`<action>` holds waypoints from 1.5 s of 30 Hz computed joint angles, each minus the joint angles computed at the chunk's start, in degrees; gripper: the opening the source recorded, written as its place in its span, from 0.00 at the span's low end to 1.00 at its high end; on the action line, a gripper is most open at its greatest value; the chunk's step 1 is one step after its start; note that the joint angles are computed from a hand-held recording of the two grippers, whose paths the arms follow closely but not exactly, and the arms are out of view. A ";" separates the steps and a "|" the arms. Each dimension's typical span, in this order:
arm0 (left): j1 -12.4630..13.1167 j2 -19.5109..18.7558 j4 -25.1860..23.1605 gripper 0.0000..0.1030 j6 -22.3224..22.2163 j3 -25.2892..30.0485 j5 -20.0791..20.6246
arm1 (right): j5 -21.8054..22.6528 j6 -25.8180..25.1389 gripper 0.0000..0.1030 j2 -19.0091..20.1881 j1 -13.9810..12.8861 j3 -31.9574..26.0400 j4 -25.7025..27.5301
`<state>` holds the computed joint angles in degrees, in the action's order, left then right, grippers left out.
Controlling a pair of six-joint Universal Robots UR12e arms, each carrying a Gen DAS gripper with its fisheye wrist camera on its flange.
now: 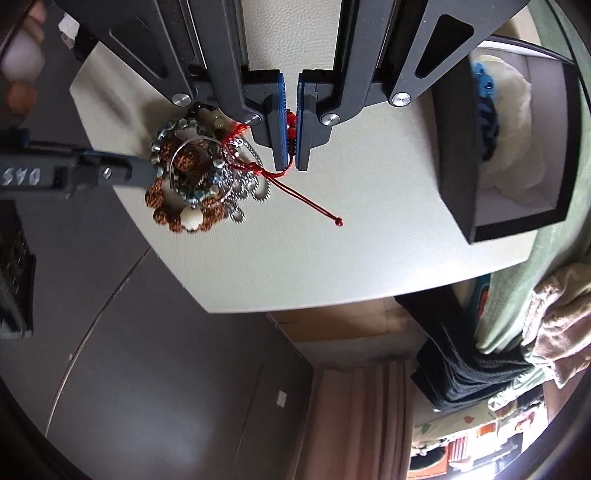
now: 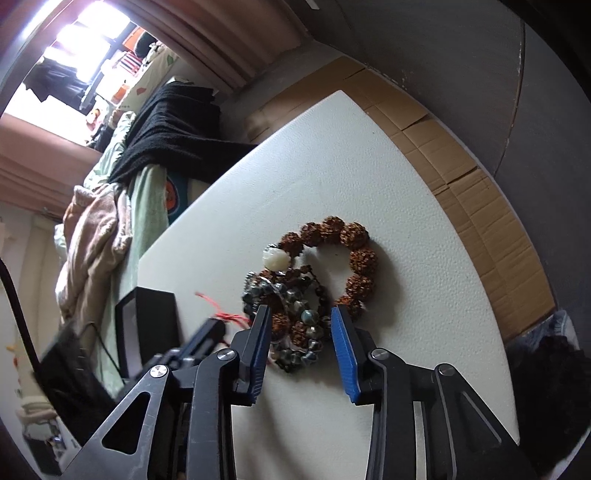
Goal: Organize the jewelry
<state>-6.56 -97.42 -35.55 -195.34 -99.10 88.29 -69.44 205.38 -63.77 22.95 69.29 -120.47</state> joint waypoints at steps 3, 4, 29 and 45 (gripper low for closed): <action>0.38 0.75 1.14 0.03 -0.33 -0.47 0.20 | -0.37 -0.98 0.32 -0.02 0.11 -0.03 1.08; 0.45 1.05 1.63 0.03 -0.53 -0.73 0.29 | -0.53 -1.54 0.30 0.06 0.22 -0.18 1.51; 6.11 6.44 8.63 0.03 -6.68 -5.29 -2.99 | 10.30 -1.70 0.02 -2.30 -0.62 4.91 -15.30; 8.78 10.58 9.82 0.03 -5.75 -8.74 -2.47 | -5.00 -12.03 0.30 1.86 3.99 -4.60 7.30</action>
<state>2.22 -86.84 -25.73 -201.09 -107.84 85.82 -74.44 193.35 -61.92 26.94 64.69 -113.18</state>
